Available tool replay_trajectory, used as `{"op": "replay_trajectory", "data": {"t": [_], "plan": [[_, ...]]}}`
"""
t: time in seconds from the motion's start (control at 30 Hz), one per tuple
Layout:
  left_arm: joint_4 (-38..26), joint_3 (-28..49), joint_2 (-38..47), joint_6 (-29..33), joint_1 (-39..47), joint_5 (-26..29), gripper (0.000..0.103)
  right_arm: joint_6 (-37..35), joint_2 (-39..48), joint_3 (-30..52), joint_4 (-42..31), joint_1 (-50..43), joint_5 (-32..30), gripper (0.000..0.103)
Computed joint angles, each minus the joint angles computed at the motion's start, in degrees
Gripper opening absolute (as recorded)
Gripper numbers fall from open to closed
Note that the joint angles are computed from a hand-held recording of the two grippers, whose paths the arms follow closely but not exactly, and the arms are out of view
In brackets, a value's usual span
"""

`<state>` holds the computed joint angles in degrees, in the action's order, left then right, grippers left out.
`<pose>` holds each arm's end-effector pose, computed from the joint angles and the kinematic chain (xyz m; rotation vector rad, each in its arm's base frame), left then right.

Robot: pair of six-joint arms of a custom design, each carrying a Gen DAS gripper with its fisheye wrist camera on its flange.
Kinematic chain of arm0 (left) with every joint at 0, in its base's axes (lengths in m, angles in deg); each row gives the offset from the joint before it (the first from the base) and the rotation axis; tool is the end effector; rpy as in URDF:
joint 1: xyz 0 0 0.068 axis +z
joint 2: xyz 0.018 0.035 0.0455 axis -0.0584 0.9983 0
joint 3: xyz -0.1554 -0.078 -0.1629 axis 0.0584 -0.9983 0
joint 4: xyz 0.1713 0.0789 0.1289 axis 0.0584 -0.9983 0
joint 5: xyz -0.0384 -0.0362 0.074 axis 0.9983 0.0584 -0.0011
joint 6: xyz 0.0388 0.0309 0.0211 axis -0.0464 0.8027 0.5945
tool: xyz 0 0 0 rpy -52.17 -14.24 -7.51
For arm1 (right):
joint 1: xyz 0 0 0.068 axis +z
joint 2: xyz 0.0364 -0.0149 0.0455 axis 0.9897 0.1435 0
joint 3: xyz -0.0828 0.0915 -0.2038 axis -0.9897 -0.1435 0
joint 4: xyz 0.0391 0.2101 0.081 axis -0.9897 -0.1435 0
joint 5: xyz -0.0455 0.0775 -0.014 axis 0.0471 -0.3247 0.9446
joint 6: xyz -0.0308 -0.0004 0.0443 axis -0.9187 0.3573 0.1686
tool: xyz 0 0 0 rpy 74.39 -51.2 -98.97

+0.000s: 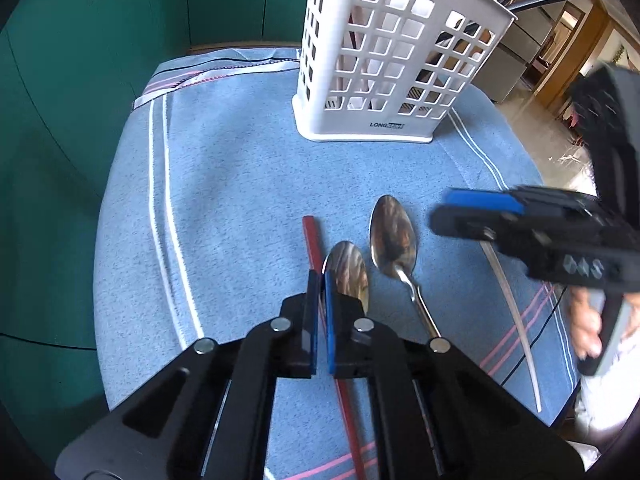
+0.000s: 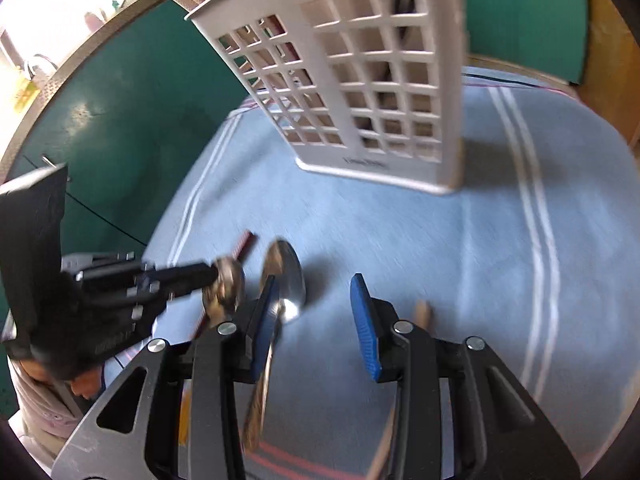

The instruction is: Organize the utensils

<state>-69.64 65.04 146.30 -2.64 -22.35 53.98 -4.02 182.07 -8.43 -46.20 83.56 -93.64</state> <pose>0.2549 -0.0881 0.0879 -0.0327 2.6567 -0.2426 0.3383 0.0309 0.0967 -0.7274 2.5869 0.7506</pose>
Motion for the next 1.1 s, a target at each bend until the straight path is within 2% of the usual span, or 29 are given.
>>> {"op": "replay_trajectory", "data": {"t": [0.2, 0.23, 0.27, 0.3, 0.33, 0.4, 0.47, 0.57, 0.7, 0.9, 1.0, 1.1], "plan": [[1.2, 0.0, 0.6, 0.6, 1.6, 1.9, 0.004, -3.6, 11.4, 13.1, -8.8, 1.2, -7.6, 0.036], [1.5, 0.0, 0.9, 0.7, 1.7, 2.0, 0.004, -4.0, 12.3, 14.0, -9.7, 1.3, -8.3, 0.033], [1.6, 0.5, 1.4, 0.8, 1.6, 2.1, 0.007, -5.4, 14.3, 16.4, -12.3, 1.1, -9.3, 0.016], [1.8, 0.6, 1.7, 1.1, 2.0, 2.3, 0.013, -6.5, 15.8, 18.3, -14.5, 1.0, -9.9, 0.005], [2.2, 1.0, 2.3, 1.4, 2.4, 2.9, 0.015, -7.5, 17.2, 20.0, -16.4, 0.8, -10.4, 0.004], [2.6, 1.8, 3.4, 1.8, 3.0, 4.2, 0.026, -8.3, 16.9, 18.8, -16.2, 0.2, -10.3, 0.001], [3.0, 2.6, 4.5, 2.8, 3.6, 5.9, 0.032, -9.2, 15.5, 16.4, -15.2, -1.0, -10.0, 0.001], [1.9, 4.9, 6.4, 4.5, 3.7, 6.8, 0.032, -10.2, 13.4, 13.9, -13.9, -2.7, -9.0, 0.001], [0.0, 7.6, 8.4, 5.6, 2.6, 6.8, 0.013, -10.8, 11.5, 12.0, -12.1, -4.8, -7.6, 0.001], [0.5, 6.2, 6.3, 3.8, 1.3, 5.9, 0.002, -10.9, 9.1, 8.1, -8.4, -6.3, -5.4, 0.001], [1.6, 3.4, 2.4, 0.6, -1.4, 0.8, 0.002, -10.8, 5.5, 4.3, -5.5, -7.7, -5.0, 0.001], [6.0, -2.6, -4.6, -0.9, -6.0, -8.6, 0.002, -8.9, -2.7, -3.4, 0.9, -7.5, -3.2, 0.001]]}}
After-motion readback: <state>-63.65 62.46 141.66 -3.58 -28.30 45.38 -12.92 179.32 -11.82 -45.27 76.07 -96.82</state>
